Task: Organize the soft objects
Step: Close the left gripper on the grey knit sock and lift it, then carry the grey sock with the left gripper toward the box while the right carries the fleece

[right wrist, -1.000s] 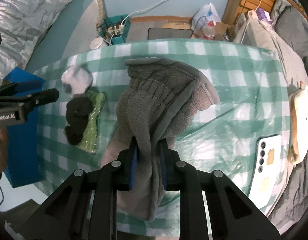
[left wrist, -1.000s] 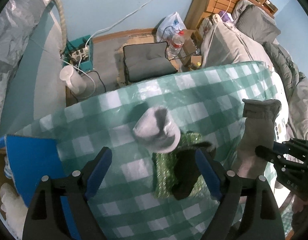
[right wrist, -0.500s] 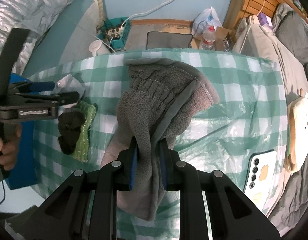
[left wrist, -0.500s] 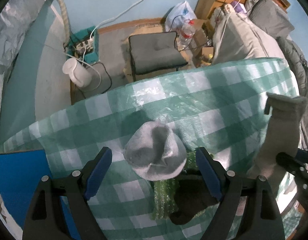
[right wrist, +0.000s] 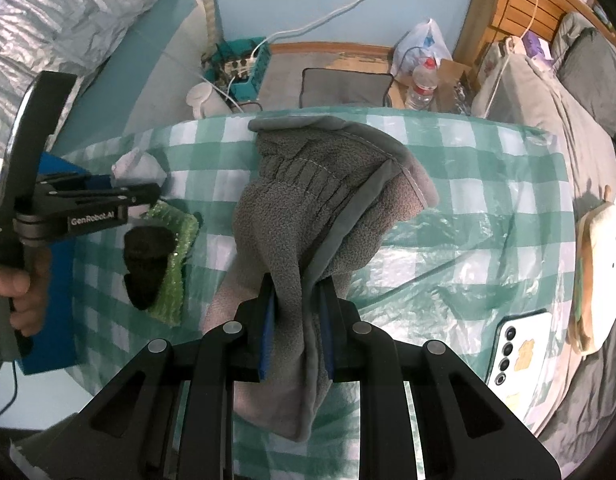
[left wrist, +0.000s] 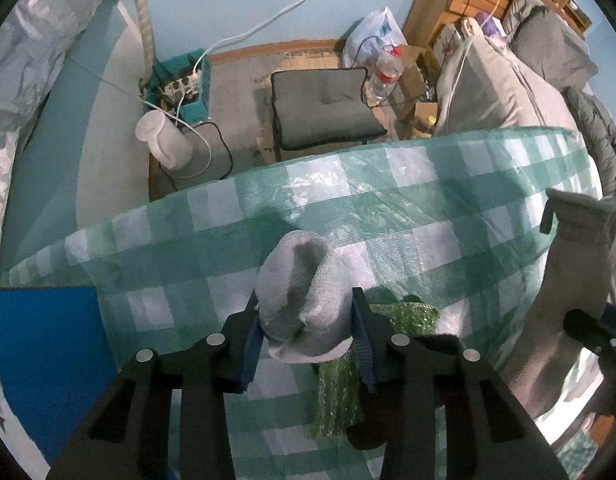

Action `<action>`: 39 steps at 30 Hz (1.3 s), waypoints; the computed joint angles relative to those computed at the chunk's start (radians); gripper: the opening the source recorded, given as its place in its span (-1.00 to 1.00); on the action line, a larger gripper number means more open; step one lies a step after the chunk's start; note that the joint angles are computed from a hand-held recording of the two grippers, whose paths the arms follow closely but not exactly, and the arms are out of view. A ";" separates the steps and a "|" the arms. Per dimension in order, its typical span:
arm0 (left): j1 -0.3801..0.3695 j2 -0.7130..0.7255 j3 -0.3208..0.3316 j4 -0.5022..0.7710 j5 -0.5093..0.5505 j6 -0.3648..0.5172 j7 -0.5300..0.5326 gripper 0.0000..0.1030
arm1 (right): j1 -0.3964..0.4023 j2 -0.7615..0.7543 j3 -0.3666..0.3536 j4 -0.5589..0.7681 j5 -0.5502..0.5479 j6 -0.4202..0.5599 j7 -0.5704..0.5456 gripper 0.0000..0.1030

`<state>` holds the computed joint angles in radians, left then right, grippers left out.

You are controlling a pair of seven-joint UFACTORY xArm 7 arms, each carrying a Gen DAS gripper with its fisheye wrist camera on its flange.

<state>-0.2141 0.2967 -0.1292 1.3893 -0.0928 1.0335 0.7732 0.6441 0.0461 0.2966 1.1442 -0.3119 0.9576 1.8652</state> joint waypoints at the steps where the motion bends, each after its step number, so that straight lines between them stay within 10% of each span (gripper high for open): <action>1: 0.004 0.003 0.001 0.008 -0.009 0.012 -0.001 -0.21 | 0.001 0.001 0.001 0.005 -0.001 0.004 -0.004 -0.66; 39: 0.190 -0.182 0.097 0.044 -0.218 0.191 0.104 -0.28 | 0.085 0.110 -0.020 0.282 -0.107 0.143 -0.096 -0.66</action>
<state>-0.0237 0.1148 -0.0324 1.4336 -0.3112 1.2241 0.8772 0.7290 0.1559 0.2766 1.4266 -0.4189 1.1007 1.7696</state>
